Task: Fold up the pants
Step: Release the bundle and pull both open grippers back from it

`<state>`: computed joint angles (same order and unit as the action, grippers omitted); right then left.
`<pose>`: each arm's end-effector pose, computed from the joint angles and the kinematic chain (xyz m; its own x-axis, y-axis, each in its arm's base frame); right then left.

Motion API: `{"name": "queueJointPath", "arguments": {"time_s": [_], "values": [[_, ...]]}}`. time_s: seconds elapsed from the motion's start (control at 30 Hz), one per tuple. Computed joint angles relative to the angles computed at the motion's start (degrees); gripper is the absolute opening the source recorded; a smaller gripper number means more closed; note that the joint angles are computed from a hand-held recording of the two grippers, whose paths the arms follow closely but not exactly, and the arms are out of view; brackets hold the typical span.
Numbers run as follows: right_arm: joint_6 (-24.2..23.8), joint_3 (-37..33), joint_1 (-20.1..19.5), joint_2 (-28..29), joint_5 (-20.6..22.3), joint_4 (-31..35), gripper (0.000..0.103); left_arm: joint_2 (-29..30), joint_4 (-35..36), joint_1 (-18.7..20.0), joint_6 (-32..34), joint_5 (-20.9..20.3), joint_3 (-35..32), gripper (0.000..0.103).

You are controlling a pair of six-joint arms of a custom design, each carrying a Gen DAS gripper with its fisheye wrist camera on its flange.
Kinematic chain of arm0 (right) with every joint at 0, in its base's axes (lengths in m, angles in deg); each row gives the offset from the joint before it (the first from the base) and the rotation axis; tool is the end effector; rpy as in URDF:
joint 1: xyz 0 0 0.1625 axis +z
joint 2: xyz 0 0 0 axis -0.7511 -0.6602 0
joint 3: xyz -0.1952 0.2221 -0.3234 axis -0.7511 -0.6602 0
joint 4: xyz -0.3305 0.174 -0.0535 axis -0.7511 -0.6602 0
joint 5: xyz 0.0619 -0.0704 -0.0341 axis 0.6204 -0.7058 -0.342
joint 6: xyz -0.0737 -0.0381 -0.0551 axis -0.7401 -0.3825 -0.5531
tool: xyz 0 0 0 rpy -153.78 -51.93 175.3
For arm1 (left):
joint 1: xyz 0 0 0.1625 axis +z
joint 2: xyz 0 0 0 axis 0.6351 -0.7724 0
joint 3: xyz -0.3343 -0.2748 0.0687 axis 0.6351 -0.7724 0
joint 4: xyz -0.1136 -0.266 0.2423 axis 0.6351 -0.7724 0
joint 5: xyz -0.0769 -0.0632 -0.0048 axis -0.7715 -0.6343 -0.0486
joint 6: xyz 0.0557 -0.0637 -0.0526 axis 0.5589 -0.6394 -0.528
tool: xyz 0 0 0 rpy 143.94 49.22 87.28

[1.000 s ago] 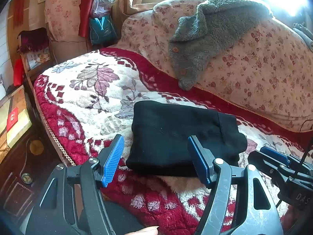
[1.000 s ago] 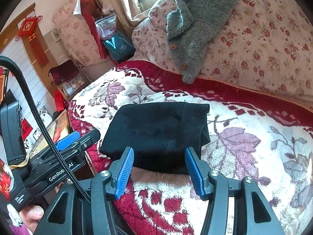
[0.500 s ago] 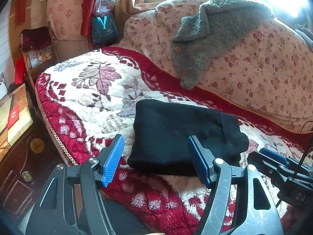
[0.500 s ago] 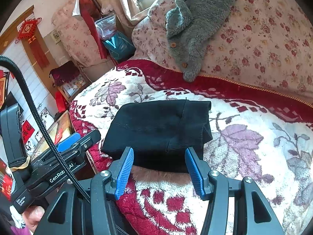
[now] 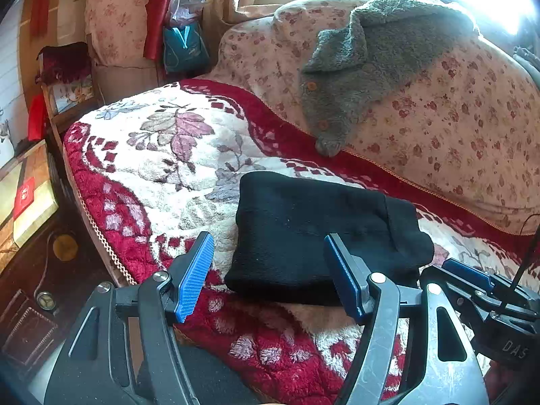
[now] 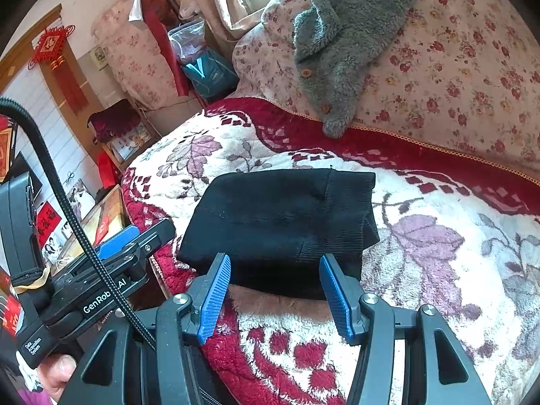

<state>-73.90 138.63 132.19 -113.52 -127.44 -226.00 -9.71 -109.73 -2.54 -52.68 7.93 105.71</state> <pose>0.0608 -0.6232 0.3562 -0.8972 -0.2712 0.3486 -0.4307 0.7123 -0.5543 -0.4529 -0.6203 0.0018 -0.7158 -0.0929 -0.6921 0.5008 0.6225 -0.6015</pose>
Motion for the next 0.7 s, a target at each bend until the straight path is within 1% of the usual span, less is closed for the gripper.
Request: {"name": "queueJointPath", "arguments": {"time_s": [0.4, 0.5, 0.6, 0.67, 0.7], "values": [[0.00, -0.36, -0.19, 0.29, 0.24, 0.91, 0.053, 0.01, -0.21, 0.11, 0.03, -0.08, 0.00, 0.068], [-0.09, -0.35, -0.32, 0.34, 0.43, 1.06, 0.053, 0.41, -2.48, 0.01, 1.61, 0.58, 0.28, 0.068], [0.07, -0.21, -0.70, -0.12, 0.96, 1.23, 0.053, 1.36, -5.31, -0.39, 4.67, 1.51, 0.05, 0.068], [0.04, 0.15, -1.18, -0.88, 1.43, 0.71, 0.053, 1.93, -5.11, -0.67, 5.55, 0.87, -0.84, 0.068], [0.09, 0.33, -1.50, -1.36, 1.57, 0.38, 0.053, 2.33, -5.06, -0.83, 6.39, -0.34, -1.58, 0.068]]}}
